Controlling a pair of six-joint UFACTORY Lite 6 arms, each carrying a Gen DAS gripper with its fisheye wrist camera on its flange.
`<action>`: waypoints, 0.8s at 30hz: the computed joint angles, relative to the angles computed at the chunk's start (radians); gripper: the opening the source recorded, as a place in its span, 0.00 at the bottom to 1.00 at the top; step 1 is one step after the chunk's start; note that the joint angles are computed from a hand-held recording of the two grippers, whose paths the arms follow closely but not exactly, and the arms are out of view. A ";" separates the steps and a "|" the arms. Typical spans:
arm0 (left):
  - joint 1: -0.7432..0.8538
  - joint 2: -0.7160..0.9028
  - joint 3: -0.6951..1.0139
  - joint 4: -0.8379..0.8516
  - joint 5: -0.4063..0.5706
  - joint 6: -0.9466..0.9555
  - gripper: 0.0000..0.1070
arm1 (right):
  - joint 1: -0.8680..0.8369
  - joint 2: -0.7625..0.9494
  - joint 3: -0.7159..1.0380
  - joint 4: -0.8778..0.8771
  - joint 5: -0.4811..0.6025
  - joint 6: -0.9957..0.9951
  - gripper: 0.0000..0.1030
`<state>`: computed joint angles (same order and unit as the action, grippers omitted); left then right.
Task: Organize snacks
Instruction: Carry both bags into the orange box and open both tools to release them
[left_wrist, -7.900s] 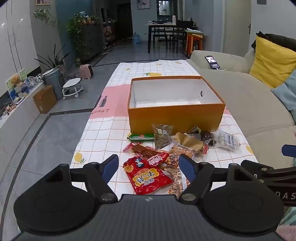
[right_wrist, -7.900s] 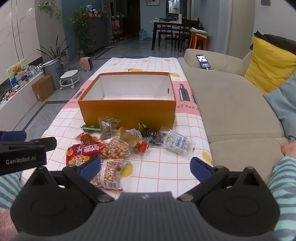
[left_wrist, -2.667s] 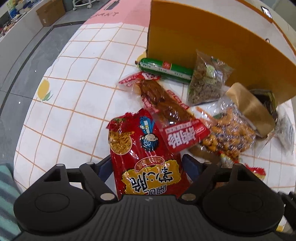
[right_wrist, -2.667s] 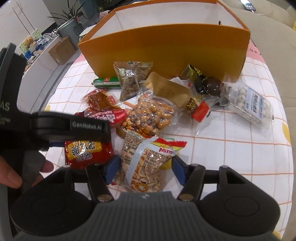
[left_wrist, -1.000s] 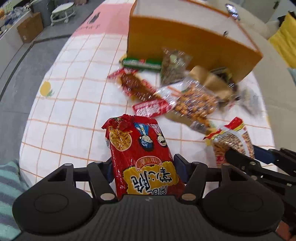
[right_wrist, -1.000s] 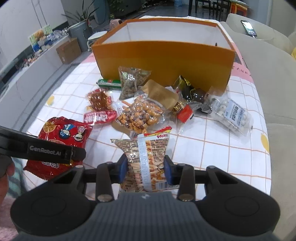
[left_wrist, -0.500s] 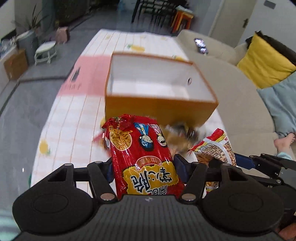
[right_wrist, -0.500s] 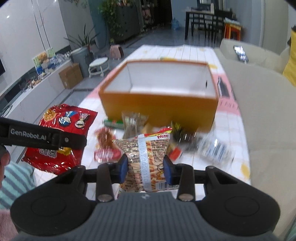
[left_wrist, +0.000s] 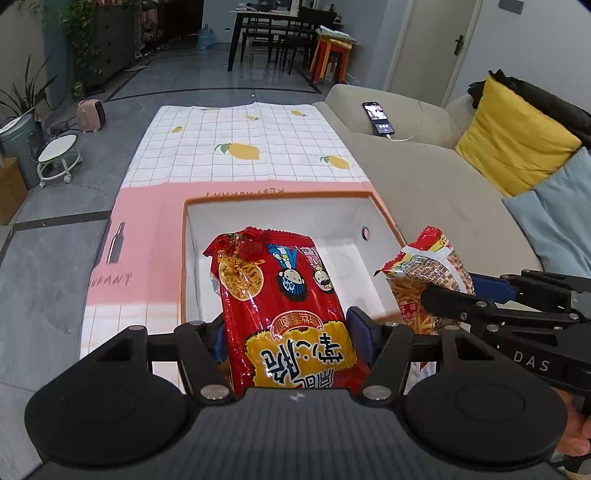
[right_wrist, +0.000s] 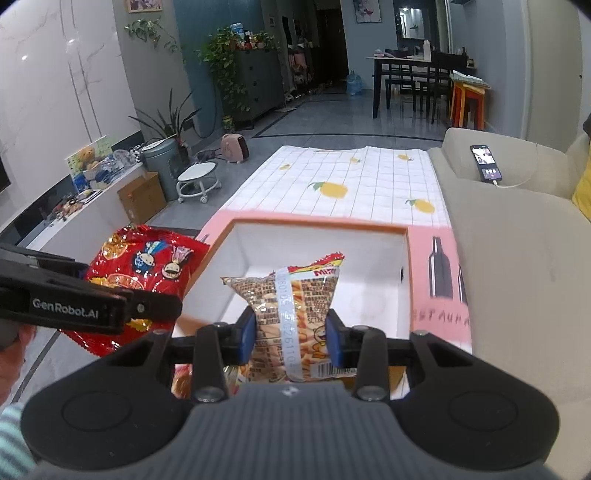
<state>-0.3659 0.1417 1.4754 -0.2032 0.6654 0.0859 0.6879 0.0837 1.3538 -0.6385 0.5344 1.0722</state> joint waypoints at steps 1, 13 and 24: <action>0.006 0.053 0.048 -0.008 0.006 0.015 0.67 | -0.034 0.037 0.033 0.052 -0.023 -0.056 0.35; 0.036 0.628 0.569 0.023 0.124 0.061 0.67 | -0.251 0.693 0.683 0.595 0.117 -0.585 0.35; 0.010 0.911 0.876 0.141 0.290 0.039 0.67 | -0.276 1.092 1.180 0.683 0.364 -0.656 0.35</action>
